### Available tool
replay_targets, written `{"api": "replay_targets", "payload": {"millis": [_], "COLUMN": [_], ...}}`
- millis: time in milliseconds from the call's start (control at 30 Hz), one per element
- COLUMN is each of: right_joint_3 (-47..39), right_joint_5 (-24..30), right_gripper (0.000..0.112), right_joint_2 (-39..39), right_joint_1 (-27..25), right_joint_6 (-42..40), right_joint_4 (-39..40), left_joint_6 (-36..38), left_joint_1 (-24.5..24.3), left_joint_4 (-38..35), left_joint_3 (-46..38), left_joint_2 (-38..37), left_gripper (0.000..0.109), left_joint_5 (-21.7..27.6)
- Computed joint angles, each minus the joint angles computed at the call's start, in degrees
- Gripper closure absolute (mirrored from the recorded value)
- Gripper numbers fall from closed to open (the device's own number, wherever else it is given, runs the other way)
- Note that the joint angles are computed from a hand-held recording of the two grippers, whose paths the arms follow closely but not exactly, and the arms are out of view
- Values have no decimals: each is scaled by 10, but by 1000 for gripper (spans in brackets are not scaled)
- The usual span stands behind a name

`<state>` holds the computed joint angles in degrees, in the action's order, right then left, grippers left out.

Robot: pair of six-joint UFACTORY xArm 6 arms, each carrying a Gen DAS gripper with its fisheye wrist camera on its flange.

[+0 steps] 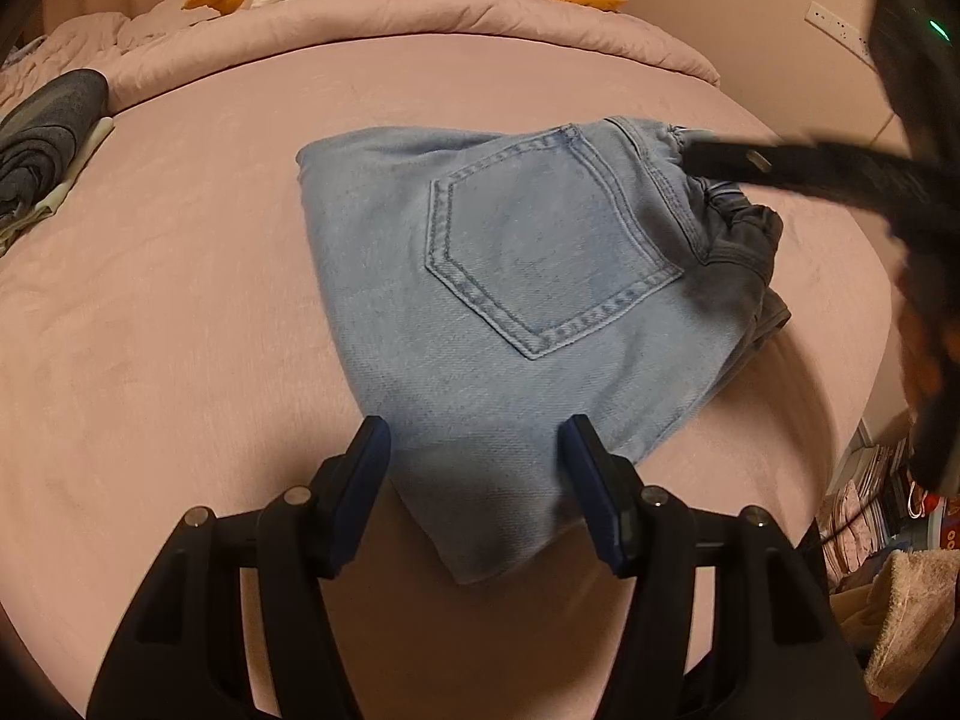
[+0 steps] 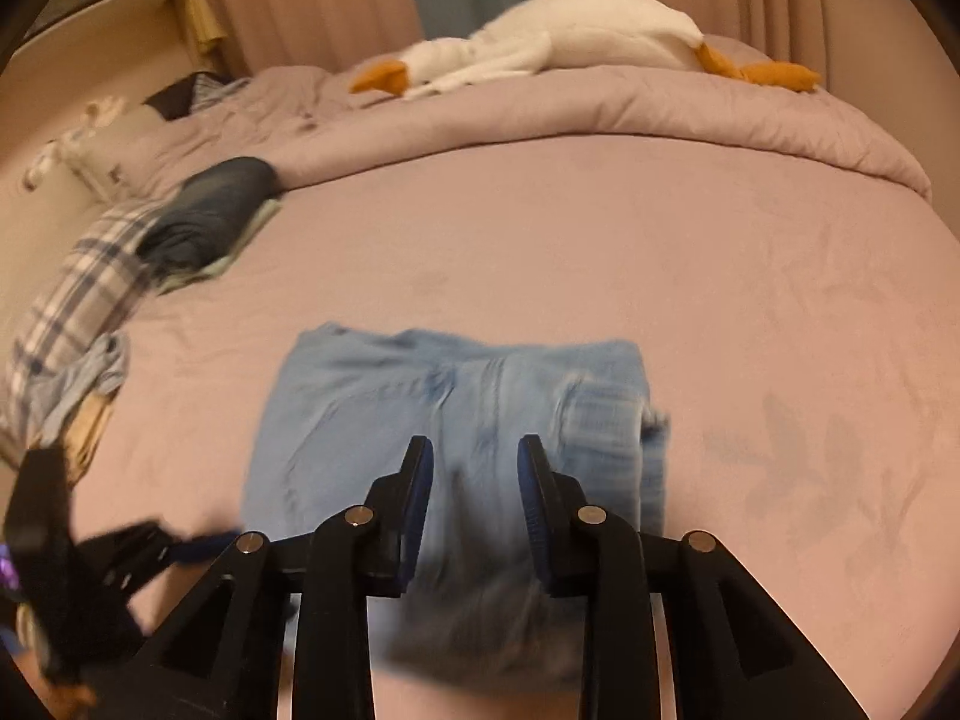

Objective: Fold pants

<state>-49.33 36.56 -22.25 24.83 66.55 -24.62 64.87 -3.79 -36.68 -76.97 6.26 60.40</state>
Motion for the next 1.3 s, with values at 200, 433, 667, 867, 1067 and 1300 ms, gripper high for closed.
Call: {"api": "replay_targets", "payload": {"millis": [200,433,667,867,1067,1300], "right_joint_3": [32,45,159,231,284,316], "right_joint_5": [62,64,-124,-141,-168,-204], "right_gripper": [84,84,58,48,37,35], "right_joint_2": [-30,-17,-126,-206,-241,-247], "right_joint_1": [55,66,17,-19,-31,-35], "right_joint_6": [2,38,106,161,203,171], "right_joint_4": [-6,-48,-11,13,48,127], "left_joint_6": [-4,-15,-61,-61,-76,-114], "left_joint_1": [1,-1,24,37,42,41], "left_joint_4": [0,4,-21,-33,-33,-30], "left_joint_3": [0,3,-16,-4,-4,-30], "left_joint_2": [-1,0,7,-8,-9,17], "left_gripper": [47,43,41,34,28,23], "left_joint_5": [2,-7,32,34,29,47]}}
